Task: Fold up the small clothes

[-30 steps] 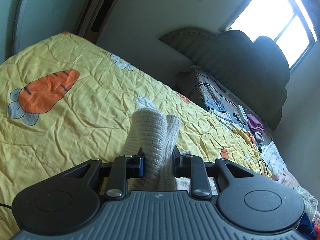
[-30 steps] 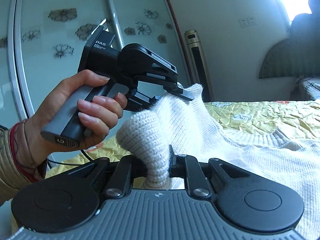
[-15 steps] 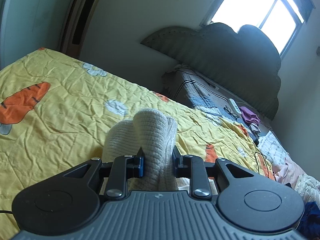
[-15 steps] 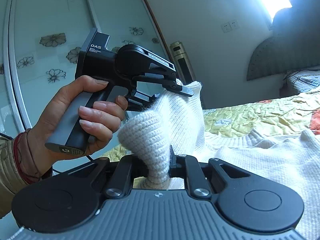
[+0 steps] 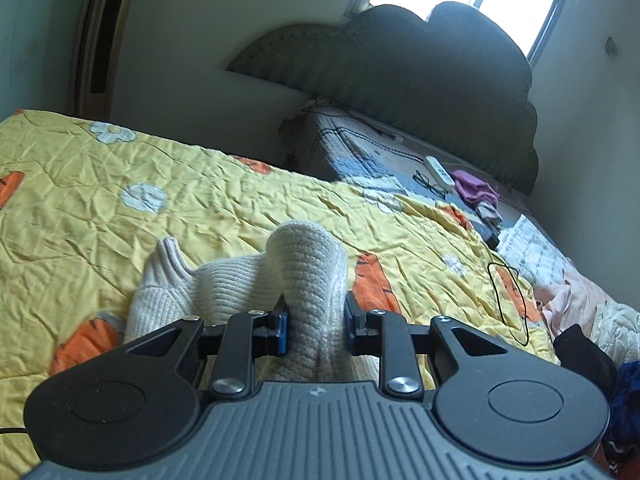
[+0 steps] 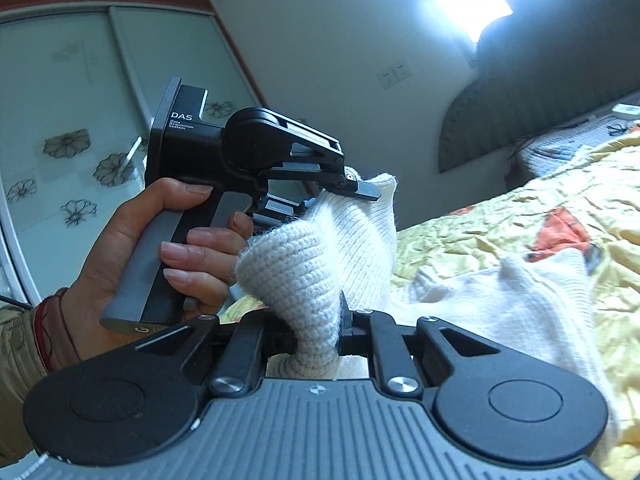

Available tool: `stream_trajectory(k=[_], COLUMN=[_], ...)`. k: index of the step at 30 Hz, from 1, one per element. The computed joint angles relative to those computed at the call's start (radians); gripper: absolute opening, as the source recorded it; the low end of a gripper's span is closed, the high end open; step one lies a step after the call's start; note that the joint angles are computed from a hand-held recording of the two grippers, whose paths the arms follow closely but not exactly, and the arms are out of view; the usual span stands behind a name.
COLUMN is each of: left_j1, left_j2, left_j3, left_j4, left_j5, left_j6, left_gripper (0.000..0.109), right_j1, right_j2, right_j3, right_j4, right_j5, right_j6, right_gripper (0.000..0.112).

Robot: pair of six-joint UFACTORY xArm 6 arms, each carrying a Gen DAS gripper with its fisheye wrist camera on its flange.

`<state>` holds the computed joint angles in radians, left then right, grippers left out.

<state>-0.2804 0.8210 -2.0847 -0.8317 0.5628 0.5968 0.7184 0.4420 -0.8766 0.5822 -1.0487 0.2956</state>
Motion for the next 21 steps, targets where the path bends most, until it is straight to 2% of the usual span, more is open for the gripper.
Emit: stream_trajectory(k=[8,21], left_j1=[-0.078,-0.153], left_j2=[0.005,0.076], left_j3=[0.033,-0.023], left_j4=[0.064,0.181], left_j5=[-0.081,-0.108], left_j6=[0.008,-0.062], left_gripper=[0.025,0.025], right_j1=[-0.005,-0.004], right_j2=[-0.016,-0.052], right_j3=[0.067,0.16], right_j4=[0.032,0.098], right_j5=[-0.037,-0.064], right_j6=[0.051,0.128], right_gripper=[0.017,0.017])
